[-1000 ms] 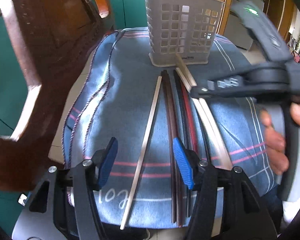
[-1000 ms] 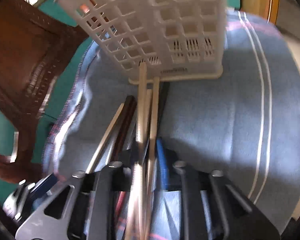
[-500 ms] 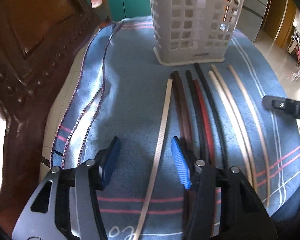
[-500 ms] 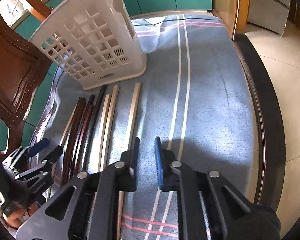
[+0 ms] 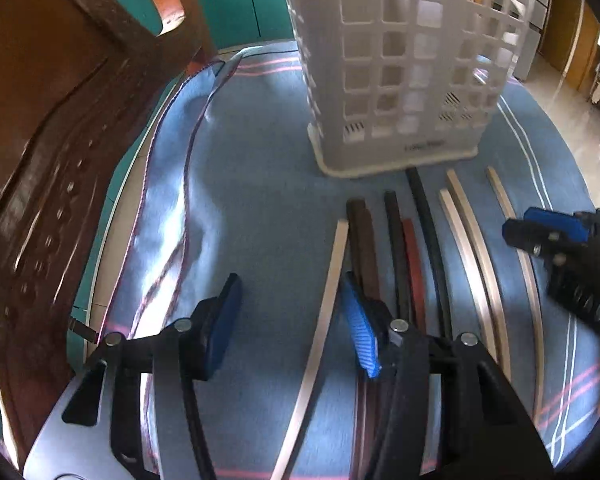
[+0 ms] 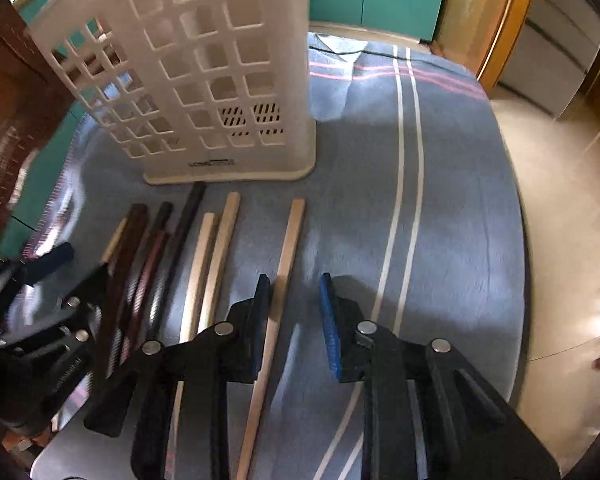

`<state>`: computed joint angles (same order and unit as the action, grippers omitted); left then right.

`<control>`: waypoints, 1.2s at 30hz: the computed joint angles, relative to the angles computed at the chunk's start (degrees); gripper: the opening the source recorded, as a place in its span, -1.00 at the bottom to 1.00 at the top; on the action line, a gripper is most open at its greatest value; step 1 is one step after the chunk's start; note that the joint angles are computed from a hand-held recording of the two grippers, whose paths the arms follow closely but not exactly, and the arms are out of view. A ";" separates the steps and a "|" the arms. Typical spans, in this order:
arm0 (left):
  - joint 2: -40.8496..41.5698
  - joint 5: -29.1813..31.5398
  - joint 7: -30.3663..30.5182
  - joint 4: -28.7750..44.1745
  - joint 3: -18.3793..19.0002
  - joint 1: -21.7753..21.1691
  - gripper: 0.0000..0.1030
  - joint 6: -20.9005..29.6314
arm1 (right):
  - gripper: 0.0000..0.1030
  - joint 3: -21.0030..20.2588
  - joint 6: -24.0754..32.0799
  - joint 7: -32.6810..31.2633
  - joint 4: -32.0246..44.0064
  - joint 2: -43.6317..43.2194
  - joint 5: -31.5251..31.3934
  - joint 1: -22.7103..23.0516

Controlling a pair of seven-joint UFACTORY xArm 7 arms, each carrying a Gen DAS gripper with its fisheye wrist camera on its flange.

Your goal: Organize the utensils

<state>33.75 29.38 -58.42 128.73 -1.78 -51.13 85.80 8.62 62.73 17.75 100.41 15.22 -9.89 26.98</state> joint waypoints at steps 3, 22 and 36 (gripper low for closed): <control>-2.62 -2.13 -0.59 -4.95 -1.21 2.18 -0.53 -6.64 | -0.55 -0.04 1.69 -0.97 2.41 1.58 -1.20 0.62; -12.96 20.72 -7.46 -0.93 -1.11 -6.47 -0.87 -10.74 | -0.87 0.08 -11.89 -13.12 -10.73 -19.51 21.71 -8.23; -10.99 47.61 -26.50 5.64 4.77 -12.06 -0.87 -14.30 | -0.87 0.37 -29.12 -5.61 9.38 -12.16 17.47 -8.79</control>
